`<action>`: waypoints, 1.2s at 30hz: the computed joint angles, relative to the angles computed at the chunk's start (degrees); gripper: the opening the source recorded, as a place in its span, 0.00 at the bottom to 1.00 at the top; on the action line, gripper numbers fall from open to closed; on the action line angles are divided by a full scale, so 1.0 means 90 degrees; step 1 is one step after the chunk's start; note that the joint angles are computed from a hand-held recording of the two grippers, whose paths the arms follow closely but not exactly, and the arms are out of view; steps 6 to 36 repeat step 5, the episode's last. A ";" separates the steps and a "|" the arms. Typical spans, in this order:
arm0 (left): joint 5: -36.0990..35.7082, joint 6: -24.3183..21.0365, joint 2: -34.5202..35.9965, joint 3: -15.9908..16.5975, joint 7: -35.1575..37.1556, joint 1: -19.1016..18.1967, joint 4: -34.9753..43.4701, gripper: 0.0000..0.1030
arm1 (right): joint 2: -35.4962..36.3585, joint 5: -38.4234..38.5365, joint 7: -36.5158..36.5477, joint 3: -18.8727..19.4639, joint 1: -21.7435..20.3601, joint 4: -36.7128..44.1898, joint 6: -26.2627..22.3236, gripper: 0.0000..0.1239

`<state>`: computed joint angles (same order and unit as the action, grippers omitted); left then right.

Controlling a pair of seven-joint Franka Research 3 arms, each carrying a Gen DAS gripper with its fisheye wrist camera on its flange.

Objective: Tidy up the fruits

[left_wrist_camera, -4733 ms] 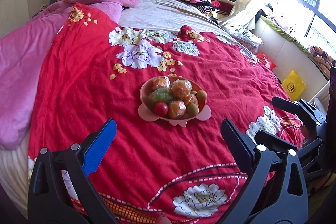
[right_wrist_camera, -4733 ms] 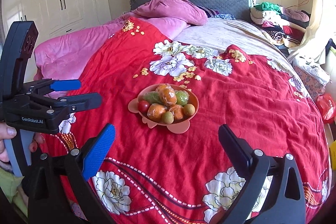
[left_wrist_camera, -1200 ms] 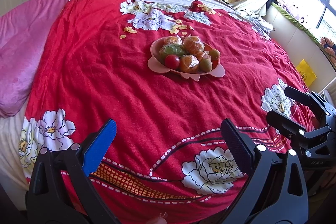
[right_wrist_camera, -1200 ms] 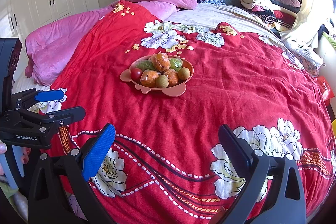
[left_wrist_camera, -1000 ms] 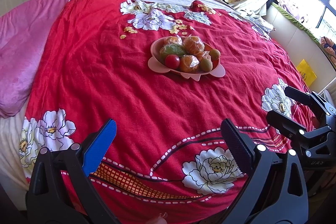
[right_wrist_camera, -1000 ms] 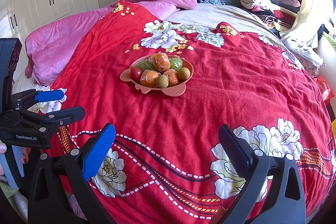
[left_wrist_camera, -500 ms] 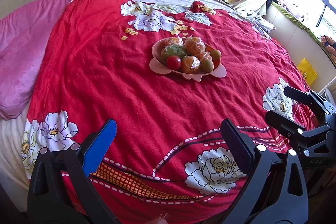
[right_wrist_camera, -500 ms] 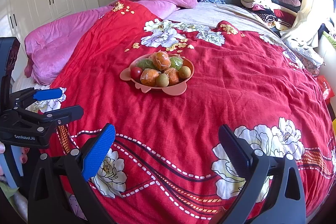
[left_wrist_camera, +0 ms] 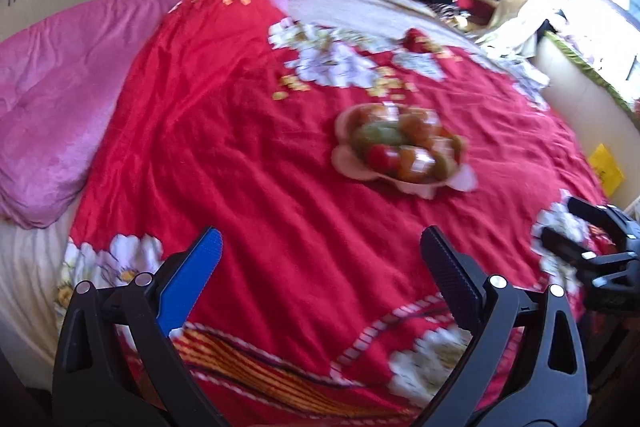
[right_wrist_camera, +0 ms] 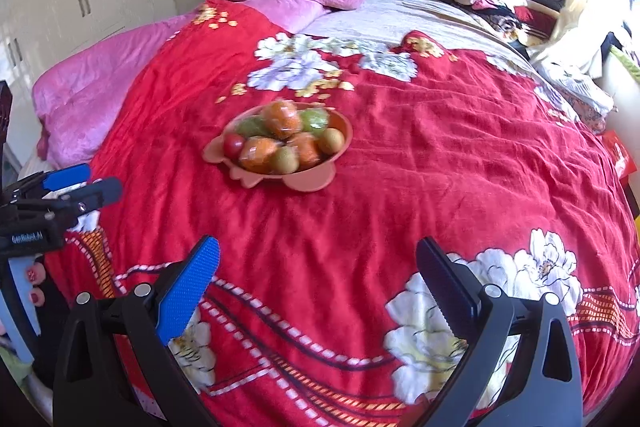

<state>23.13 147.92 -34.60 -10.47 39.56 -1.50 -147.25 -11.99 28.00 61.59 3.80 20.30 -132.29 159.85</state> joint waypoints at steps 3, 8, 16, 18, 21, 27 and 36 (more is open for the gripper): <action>0.0601 -0.0178 0.0547 -0.0055 -0.0208 0.0693 0.0320 0.91 | 0.0523 -0.1010 0.0914 0.0116 -0.0494 0.0495 0.0106 0.79; 0.1168 -0.0203 0.0962 -0.0095 -0.0388 0.1061 0.0563 0.91 | 0.1110 -0.1931 0.1637 0.0074 -0.0775 0.1066 0.0086 0.79; 0.1168 -0.0203 0.0962 -0.0095 -0.0388 0.1061 0.0563 0.91 | 0.1110 -0.1931 0.1637 0.0074 -0.0775 0.1066 0.0086 0.79; 0.1168 -0.0203 0.0962 -0.0095 -0.0388 0.1061 0.0563 0.91 | 0.1110 -0.1931 0.1637 0.0074 -0.0775 0.1066 0.0086 0.79; 0.1168 -0.0203 0.0962 -0.0095 -0.0388 0.1061 0.0563 0.91 | 0.1110 -0.1931 0.1637 0.0074 -0.0775 0.1066 0.0086 0.79; 0.1168 -0.0203 0.0962 -0.0095 -0.0388 0.1061 0.0563 0.91 | 0.1110 -0.1931 0.1637 0.0074 -0.0775 0.1066 0.0086 0.79; 0.1168 -0.0203 0.0962 -0.0095 -0.0388 0.1061 0.0563 0.91 | 0.1110 -0.1931 0.1637 0.0074 -0.0775 0.1066 0.0086 0.79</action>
